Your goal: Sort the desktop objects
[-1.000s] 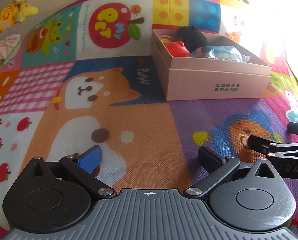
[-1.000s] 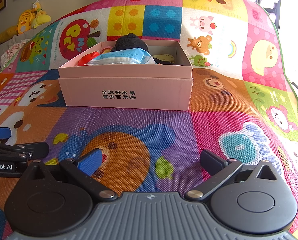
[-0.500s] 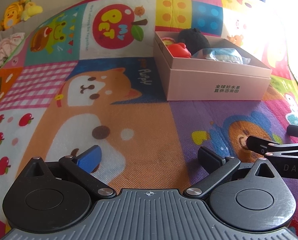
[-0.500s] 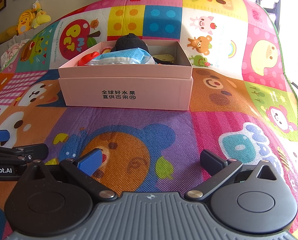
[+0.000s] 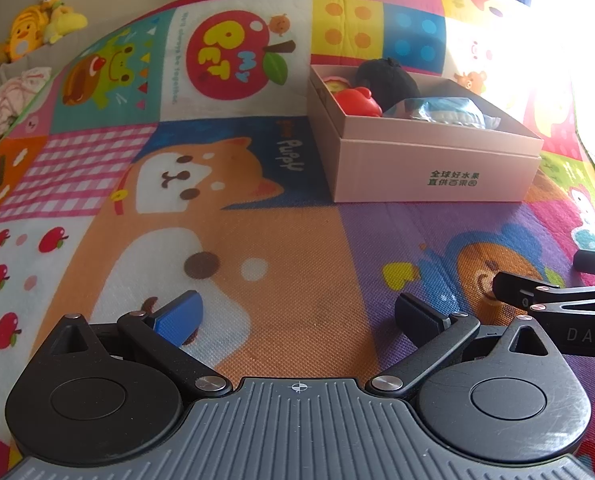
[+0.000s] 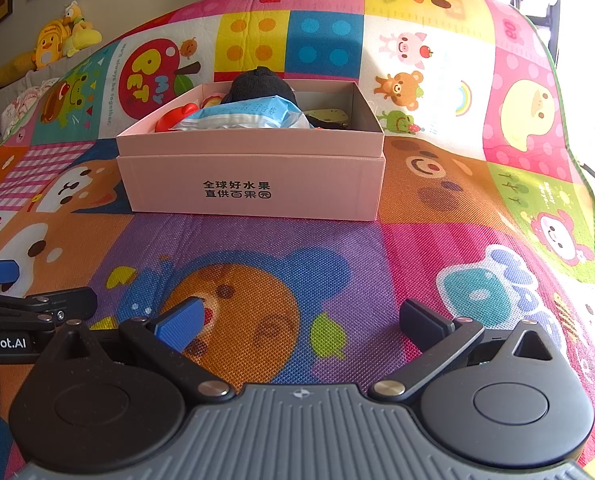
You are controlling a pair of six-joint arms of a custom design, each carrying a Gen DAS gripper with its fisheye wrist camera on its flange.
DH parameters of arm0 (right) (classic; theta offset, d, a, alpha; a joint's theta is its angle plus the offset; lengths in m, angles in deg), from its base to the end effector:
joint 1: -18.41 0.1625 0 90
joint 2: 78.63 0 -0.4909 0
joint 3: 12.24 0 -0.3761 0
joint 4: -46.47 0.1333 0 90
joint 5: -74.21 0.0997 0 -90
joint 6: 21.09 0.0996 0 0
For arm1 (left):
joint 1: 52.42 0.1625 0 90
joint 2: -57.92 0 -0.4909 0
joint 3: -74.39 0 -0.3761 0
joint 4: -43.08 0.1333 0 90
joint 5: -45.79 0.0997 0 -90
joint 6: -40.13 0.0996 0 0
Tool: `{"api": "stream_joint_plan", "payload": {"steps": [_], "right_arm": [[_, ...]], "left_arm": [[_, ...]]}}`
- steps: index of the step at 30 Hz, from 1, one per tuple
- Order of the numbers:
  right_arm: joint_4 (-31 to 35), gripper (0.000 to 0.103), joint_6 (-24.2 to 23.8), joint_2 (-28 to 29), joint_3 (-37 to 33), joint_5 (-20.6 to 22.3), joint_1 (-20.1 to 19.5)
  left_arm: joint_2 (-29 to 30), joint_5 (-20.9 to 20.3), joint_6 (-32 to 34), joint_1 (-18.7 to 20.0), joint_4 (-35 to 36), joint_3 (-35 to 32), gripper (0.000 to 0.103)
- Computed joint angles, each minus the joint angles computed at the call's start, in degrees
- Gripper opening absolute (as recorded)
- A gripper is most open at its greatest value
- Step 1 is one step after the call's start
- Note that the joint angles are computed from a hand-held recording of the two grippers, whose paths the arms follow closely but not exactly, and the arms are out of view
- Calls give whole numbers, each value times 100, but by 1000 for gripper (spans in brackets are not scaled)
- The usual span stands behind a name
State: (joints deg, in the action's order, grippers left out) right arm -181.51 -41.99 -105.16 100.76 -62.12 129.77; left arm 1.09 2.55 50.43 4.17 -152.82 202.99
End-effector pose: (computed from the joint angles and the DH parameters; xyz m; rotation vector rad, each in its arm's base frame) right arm 0.2677 -0.5162 0.0416 0.3597 -2.1575 1.0371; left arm -0.1074 -0.5366 0.2156 0.5751 2.2570 -0.8944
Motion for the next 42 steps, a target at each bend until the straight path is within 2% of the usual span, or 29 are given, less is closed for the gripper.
{"api": "stream_joint_plan", "payload": {"steps": [35,42], "right_arm": [[-1,103,5,11,-8,-4,4],[-1,103,5,11,-8,-4,5]], "left_arm": [[15,-6,10,6,-25,4,103],[-99,-108,-13,45,317,-68,103]]}}
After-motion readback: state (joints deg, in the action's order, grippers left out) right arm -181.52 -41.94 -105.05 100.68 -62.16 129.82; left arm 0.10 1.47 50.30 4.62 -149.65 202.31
